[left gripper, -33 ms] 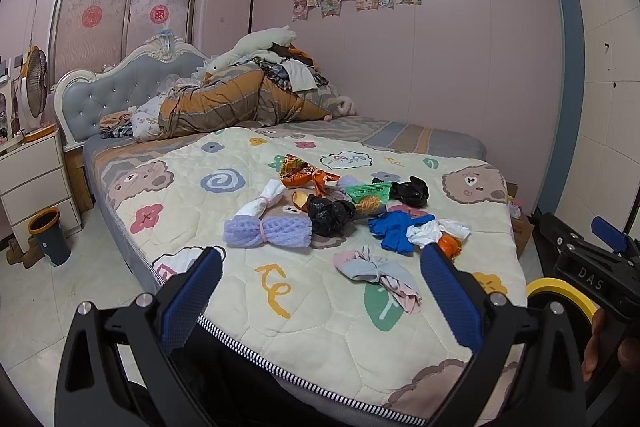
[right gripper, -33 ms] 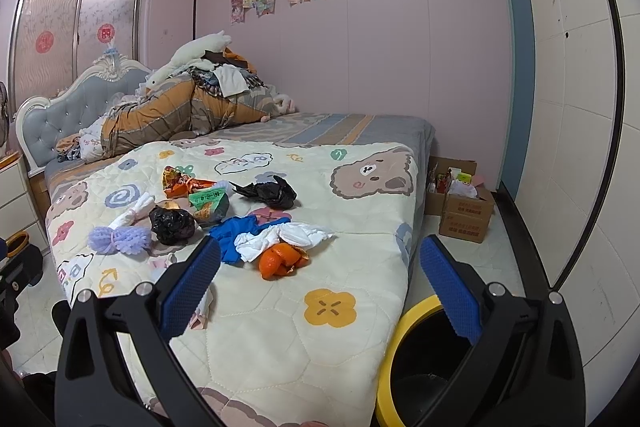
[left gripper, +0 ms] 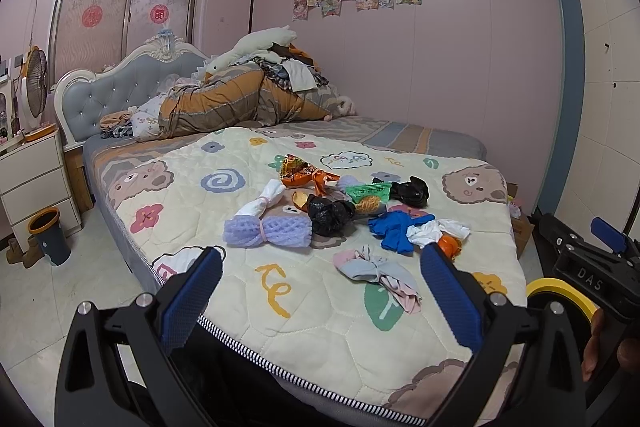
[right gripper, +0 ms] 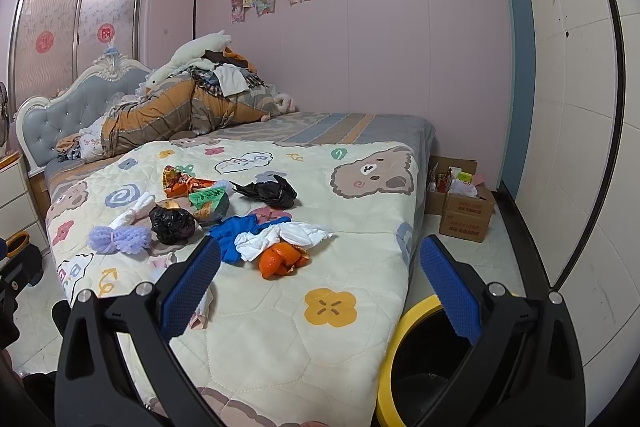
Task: Collect trash
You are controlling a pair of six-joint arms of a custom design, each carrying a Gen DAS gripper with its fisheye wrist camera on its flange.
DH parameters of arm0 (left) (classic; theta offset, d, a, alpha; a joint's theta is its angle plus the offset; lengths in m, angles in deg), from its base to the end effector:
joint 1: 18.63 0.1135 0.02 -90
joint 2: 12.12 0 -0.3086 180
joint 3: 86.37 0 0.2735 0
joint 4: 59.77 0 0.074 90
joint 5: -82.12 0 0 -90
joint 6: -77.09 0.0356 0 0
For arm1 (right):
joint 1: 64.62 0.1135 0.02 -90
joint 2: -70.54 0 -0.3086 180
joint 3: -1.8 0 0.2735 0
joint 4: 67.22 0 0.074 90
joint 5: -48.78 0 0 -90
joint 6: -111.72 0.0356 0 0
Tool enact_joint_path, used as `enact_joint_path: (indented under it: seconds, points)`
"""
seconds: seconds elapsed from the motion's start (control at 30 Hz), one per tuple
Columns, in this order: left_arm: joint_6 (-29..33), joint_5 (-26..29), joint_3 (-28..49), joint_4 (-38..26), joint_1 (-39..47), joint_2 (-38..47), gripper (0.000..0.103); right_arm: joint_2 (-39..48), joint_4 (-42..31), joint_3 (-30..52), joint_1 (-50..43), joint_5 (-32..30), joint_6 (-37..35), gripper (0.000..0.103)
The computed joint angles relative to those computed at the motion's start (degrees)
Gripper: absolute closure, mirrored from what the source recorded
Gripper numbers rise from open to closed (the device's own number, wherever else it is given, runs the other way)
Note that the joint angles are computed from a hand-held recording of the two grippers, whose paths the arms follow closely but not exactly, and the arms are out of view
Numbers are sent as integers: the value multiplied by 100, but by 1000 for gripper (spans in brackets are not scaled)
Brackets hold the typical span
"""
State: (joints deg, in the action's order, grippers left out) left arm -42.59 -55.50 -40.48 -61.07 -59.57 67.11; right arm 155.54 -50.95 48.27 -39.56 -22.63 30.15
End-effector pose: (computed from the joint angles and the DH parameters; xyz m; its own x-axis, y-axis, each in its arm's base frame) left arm 0.2223 -0.1580 0.2106 -0.3644 -0.1257 -0.9227 -0.2277 0.9728 -0.0426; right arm 0.2827 0.1197 0.2097 -0.3591 -0.0145 -0.9332 -0.0824 0.9965 0.0162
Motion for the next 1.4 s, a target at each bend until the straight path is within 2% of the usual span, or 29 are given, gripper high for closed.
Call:
enact_joint_path:
  seconds: [0.1, 0.23, 0.33, 0.5, 0.7, 0.83, 1.07, 1.3, 1.4]
  points:
    - [-3, 18, -17, 4, 18, -15, 7, 57, -55, 44, -30, -55, 65, 7]
    - [-75, 348, -39, -79, 308, -99, 7, 187, 128, 58, -182, -316, 102, 7]
    - [-186, 791, -11, -179, 712, -121, 7, 412, 323, 137, -366, -654, 66, 7]
    - [-319, 1773, 142, -398, 1634, 46, 7, 771, 113, 515, -584, -1067, 201, 7]
    - [221, 2944, 713, -647, 2640, 786, 7, 1418, -87, 1127, -579, -1017, 42, 7]
    - [653, 3388, 918, -388, 3169, 1244, 7, 1813, -622, 1634, -634, -1608, 163, 7]
    - [1070, 3654, 1560, -475, 3743, 1972, 7, 2317, -1238, 2194, -354, -2308, -54, 7]
    - [1176, 4194, 2100, -625, 4126, 2593, 7, 2766, -1789, 2870, -2, -2593, -513, 7]
    - [1312, 4223, 2273, -647, 4158, 2799, 7, 2911, -2059, 3117, 95, -2637, -742, 7]
